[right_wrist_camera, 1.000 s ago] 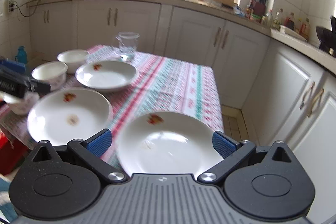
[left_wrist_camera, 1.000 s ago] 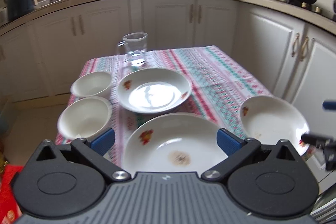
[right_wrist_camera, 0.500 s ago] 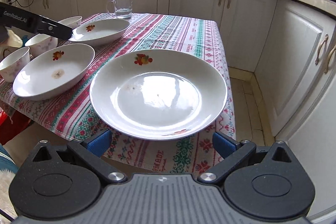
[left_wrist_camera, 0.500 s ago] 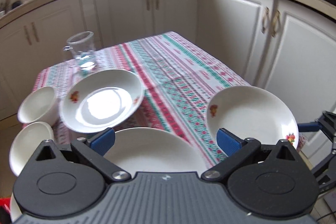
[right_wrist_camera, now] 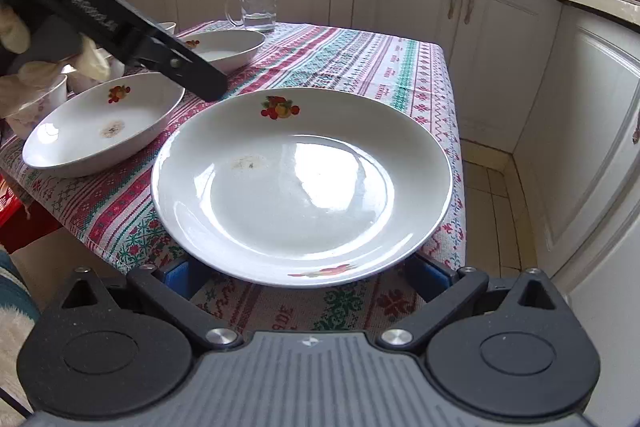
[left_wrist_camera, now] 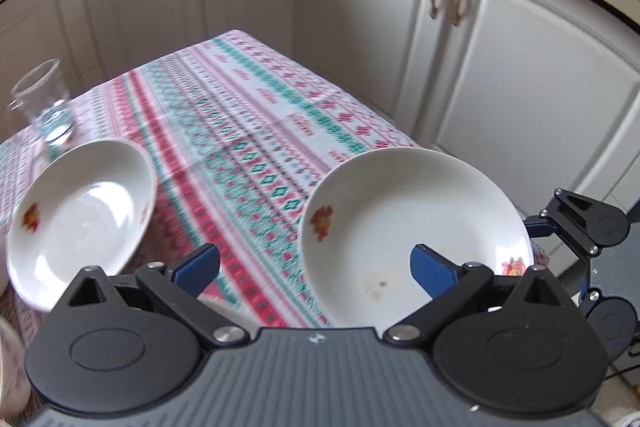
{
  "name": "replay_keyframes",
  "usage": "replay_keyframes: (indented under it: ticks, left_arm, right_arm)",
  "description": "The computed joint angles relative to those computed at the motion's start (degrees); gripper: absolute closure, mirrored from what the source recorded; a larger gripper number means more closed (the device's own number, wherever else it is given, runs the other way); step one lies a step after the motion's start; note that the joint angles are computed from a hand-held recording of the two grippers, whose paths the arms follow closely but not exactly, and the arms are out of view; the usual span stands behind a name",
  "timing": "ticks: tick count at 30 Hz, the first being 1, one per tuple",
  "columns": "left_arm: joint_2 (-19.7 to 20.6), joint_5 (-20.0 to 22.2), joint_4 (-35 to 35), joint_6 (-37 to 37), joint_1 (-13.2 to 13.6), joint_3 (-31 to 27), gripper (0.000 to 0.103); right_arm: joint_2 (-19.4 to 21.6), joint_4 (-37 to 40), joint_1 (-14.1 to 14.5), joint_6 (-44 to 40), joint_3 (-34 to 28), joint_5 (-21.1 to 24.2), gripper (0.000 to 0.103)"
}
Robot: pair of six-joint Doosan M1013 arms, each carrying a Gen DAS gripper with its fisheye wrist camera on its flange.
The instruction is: Organize plates and bowls
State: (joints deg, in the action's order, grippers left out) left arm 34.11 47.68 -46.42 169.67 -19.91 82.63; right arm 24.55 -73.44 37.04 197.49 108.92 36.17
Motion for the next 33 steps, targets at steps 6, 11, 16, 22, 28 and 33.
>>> replay_keyframes:
  ticks: [6,11,16,22,28,33]
  left_arm:
    - [2.2,3.6,4.0,-1.5,-1.7,-3.4,0.016]
    - [4.7,8.0,8.8,-6.7,-3.0,-7.4,0.026]
    - [6.4,11.8,12.4,-9.7,-3.8,-10.3,0.033]
    - [7.8,15.1,14.5,-11.1,-4.2,-12.9,0.033]
    - [8.4,17.1,15.5,-11.4,-4.4,-14.3,0.033]
    - [8.9,18.1,14.7,-11.6,-4.2,-14.9,0.033]
  right_arm:
    - [-0.4,-7.2,-0.3,4.6,1.9,-1.8,0.000]
    - [-0.6,-13.3,-0.4,9.1,3.2,-2.6,0.000]
    - [-0.5,-16.2,-0.3,11.7,3.7,-2.2,0.000]
    - [-0.6,-16.4,-0.5,11.7,3.9,-2.7,0.000]
    - [-0.7,-13.8,-0.8,8.8,3.4,-3.5,0.000]
    - [-0.8,-10.1,-1.2,4.9,2.7,-4.4,0.000]
